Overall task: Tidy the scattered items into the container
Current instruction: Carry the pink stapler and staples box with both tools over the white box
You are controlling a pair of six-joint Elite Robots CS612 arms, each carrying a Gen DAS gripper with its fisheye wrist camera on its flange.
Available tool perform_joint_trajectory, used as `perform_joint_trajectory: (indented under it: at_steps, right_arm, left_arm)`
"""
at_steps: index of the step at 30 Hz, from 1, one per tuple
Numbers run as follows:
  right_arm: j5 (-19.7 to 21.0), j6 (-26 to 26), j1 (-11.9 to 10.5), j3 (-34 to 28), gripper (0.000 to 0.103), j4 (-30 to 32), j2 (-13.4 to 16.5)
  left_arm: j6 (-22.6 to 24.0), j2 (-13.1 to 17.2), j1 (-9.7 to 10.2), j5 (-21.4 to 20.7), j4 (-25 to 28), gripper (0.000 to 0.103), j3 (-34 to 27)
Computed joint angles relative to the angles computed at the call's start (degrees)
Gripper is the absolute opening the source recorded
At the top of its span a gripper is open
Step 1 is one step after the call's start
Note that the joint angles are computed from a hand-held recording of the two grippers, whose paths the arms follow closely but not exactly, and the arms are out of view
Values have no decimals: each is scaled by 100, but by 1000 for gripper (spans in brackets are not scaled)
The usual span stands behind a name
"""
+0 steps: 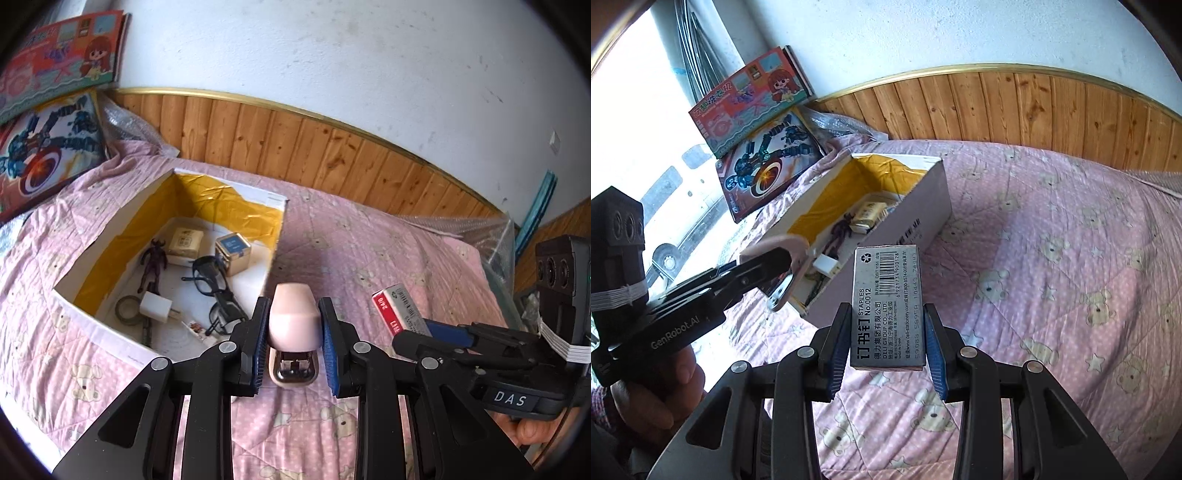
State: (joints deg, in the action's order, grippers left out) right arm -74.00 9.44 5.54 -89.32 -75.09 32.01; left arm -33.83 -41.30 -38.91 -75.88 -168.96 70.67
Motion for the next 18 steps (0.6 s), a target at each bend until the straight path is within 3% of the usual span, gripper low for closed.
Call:
perform_joint_trajectory:
  at_steps: [18]
  right_arm:
    - [202,-624,137,1076,39,-302,-504]
  left_arm:
    - [-924,-4,391,-276,111,26,56]
